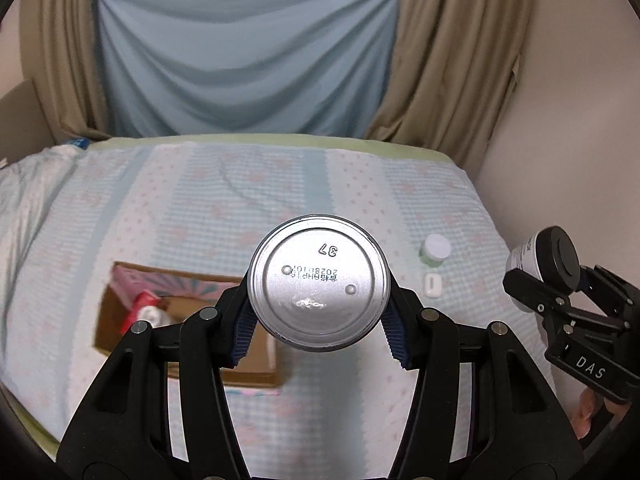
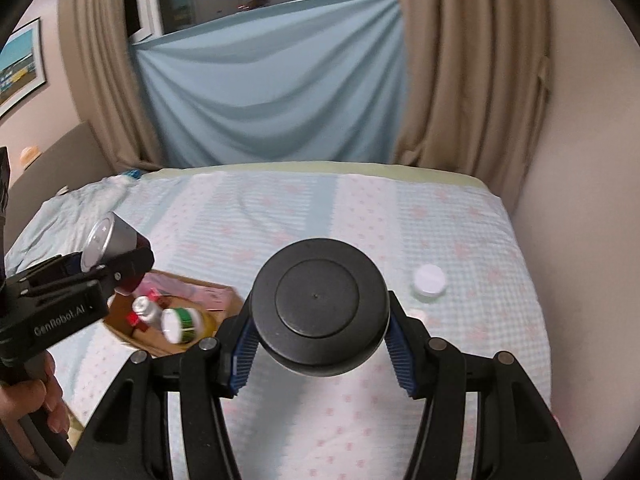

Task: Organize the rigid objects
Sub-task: 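Carry the tin and black jar into the cardboard box and release both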

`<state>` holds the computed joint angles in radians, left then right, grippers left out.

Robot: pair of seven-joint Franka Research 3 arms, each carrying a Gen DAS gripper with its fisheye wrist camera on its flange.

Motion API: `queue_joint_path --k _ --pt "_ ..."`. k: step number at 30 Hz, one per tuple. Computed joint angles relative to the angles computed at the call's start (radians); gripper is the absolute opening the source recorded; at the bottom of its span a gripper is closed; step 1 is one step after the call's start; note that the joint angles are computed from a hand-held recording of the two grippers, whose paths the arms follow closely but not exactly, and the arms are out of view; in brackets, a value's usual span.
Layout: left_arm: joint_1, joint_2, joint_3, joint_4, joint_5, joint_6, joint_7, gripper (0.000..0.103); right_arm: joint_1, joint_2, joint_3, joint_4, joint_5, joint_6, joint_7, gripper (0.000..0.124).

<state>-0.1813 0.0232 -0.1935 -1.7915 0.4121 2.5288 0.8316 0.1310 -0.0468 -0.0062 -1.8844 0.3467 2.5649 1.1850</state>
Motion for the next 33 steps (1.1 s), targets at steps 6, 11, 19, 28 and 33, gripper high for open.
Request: queue_joint_path --k 6,11,19,28,33 --pt "0.050 -0.136 0.049 -0.157 -0.166 0.039 0.176 0.050 0.053 0.009 0.047 0.028 -0.046 -0.050 0.127 0.053" --pt "0.082 -0.217 0.116 -0.260 -0.332 0.039 0.391 0.050 0.109 0.051 0.080 0.060 -0.140 -0.066 0.292 0.053" --pt "0.142 -0.204 0.209 -0.316 -0.538 0.024 0.734 0.050 0.208 0.162 0.096 0.114 -0.292 -0.071 0.605 0.053" --pt "0.265 -0.067 0.211 -0.276 -0.677 -0.037 0.914 0.050 0.287 0.313 0.072 0.227 -0.375 -0.149 0.788 0.053" --pt "0.320 0.019 0.184 -0.243 -0.688 -0.061 0.922 0.050 0.300 0.395 0.058 0.289 -0.378 -0.202 0.804 0.053"
